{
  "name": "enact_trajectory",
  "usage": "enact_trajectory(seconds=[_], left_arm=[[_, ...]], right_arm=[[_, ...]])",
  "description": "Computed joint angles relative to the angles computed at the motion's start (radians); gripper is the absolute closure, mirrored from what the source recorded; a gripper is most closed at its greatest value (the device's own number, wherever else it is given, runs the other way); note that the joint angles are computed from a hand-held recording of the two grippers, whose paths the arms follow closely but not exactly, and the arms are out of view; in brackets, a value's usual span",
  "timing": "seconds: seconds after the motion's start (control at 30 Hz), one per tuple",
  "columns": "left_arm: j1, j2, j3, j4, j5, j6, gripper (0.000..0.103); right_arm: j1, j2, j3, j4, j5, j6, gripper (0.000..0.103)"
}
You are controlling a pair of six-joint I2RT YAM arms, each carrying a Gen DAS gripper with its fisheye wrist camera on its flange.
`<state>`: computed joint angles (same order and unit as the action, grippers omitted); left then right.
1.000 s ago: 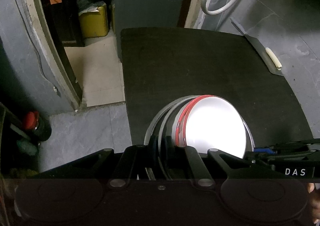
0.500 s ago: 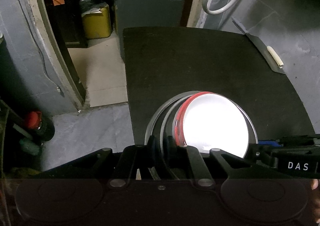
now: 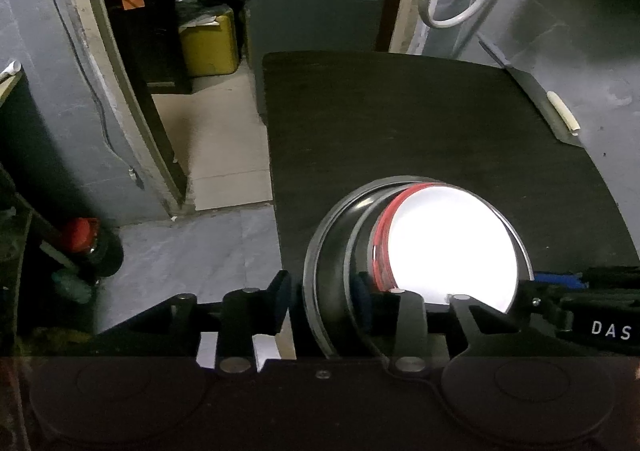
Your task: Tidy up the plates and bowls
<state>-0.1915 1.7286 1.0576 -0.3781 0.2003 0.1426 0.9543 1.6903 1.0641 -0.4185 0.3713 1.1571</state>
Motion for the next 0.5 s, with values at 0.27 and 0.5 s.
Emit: enact_trajectory(seconds=[0.27, 0.5], left_arm=[[-0.005, -0.030, -0.032, 0.024, -0.038, 0.000, 0.049], [-0.006, -0.071, -0.063, 0.038, -0.066, 0.006, 0.038]], right_arm=[[0.017, -0.008, 0.007, -0.040, 0.040, 0.007, 0.067], [0.040, -0.018, 0.017, -0.086, 0.078, 0.024, 0.062]])
